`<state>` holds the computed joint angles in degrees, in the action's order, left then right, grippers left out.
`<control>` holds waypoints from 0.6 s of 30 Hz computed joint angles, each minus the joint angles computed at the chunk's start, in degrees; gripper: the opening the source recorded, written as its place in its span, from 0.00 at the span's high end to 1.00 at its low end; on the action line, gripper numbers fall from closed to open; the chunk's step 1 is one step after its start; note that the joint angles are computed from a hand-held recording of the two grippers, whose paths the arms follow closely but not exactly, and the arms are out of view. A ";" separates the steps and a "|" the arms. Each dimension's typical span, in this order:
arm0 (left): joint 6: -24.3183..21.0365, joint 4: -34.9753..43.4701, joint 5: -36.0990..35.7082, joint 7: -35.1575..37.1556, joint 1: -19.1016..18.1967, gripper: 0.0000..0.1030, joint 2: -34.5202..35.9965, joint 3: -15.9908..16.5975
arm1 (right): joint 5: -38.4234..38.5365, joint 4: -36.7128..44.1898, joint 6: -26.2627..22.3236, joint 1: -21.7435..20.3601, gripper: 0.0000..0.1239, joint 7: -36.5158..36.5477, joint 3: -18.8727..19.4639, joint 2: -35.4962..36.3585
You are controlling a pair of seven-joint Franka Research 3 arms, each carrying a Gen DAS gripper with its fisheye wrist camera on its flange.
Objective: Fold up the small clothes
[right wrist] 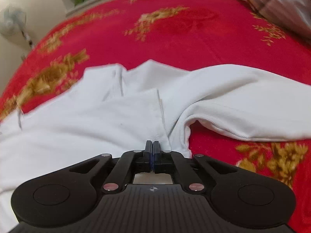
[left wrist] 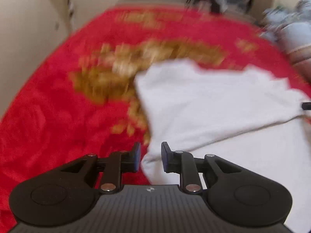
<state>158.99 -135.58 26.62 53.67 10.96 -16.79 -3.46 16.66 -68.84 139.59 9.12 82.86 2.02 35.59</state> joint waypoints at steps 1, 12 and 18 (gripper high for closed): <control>1.17 -1.72 1.16 0.46 0.00 0.69 -3.17 -0.21 | 0.54 -3.42 3.71 -0.22 0.95 -0.94 0.11 -2.49; 3.74 -16.78 2.05 -6.12 5.69 0.36 -24.13 -6.05 | 19.27 -17.03 10.31 -8.86 0.74 -15.51 2.28 -17.26; -0.56 -13.31 5.64 -10.62 5.80 0.40 -20.91 -7.40 | 18.40 -22.91 9.29 -9.80 0.74 -15.97 -1.16 -18.49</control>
<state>158.43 -148.88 32.26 43.05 16.75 -37.70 -10.86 35.07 -91.75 148.88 -0.68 66.89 0.86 17.10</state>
